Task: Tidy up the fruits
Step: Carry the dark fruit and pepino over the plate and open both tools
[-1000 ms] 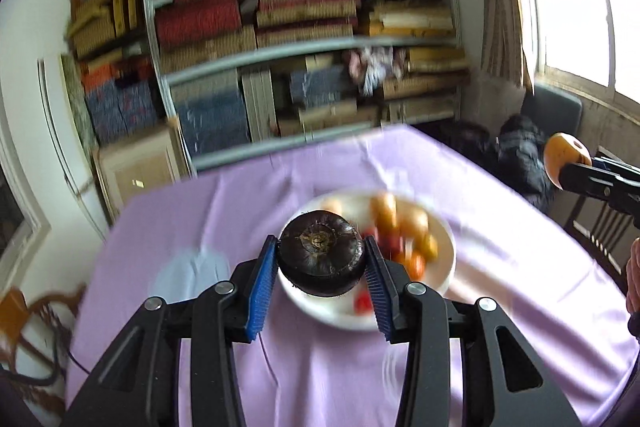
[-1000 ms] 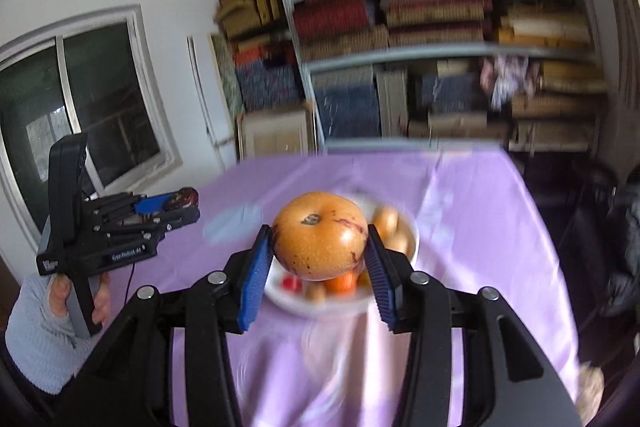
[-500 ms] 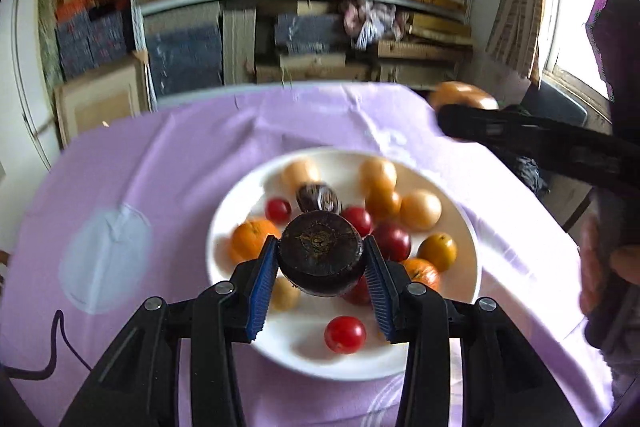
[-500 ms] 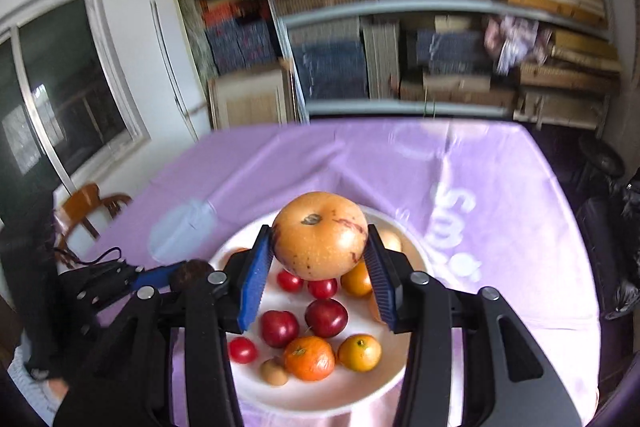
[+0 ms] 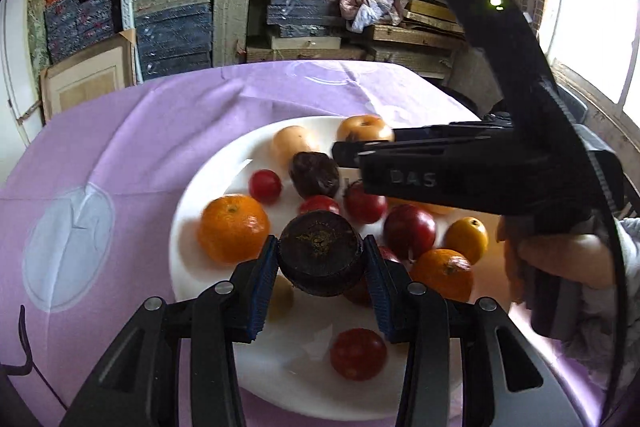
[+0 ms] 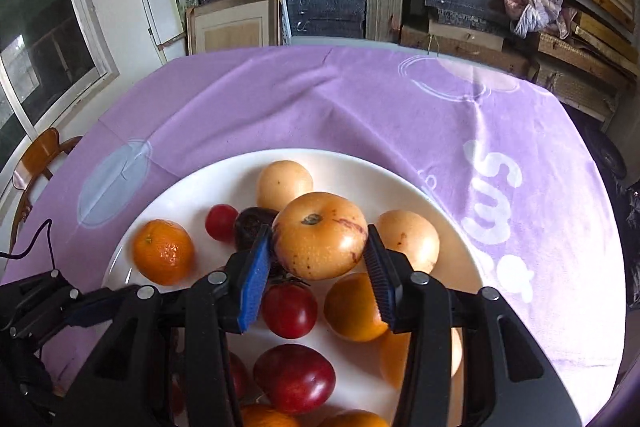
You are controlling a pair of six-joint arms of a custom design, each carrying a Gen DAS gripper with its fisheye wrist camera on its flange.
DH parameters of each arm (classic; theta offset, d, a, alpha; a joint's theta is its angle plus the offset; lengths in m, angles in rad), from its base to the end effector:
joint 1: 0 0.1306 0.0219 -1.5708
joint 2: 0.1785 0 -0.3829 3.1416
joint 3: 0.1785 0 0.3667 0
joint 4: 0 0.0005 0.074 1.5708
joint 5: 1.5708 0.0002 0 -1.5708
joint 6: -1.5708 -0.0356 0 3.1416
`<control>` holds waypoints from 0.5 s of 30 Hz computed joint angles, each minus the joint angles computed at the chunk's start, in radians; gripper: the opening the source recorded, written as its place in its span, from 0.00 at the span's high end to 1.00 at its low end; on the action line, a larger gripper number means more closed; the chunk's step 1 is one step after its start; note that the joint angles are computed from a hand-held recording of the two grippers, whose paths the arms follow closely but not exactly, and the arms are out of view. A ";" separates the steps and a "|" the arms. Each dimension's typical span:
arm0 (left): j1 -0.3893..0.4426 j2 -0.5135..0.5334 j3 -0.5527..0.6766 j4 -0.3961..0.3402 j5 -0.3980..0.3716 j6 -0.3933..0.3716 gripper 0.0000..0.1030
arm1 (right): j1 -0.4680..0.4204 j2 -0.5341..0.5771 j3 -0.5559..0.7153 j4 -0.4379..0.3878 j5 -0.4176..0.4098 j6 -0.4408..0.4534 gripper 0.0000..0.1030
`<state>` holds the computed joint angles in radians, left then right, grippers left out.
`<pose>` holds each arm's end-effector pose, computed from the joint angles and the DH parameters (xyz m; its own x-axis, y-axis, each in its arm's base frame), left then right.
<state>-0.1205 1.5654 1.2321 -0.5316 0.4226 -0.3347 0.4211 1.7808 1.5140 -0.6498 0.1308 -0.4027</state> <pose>0.4978 -0.0755 0.3067 -0.5908 0.3733 -0.7152 0.6012 0.7949 -0.0817 0.5378 0.2353 0.3014 -0.7967 0.0689 -0.6004 -0.0224 0.9894 0.1433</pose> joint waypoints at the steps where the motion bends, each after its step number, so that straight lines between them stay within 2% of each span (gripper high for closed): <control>1: 0.003 0.007 0.006 0.000 0.000 0.004 0.58 | -0.001 -0.001 -0.003 0.004 0.006 0.007 0.56; 11: 0.008 0.045 0.057 -0.038 -0.010 0.023 0.58 | 0.010 0.018 0.028 -0.040 0.035 0.021 0.51; 15: 0.006 0.047 0.060 -0.036 -0.024 0.003 0.58 | 0.007 0.003 0.012 -0.020 0.024 0.018 0.51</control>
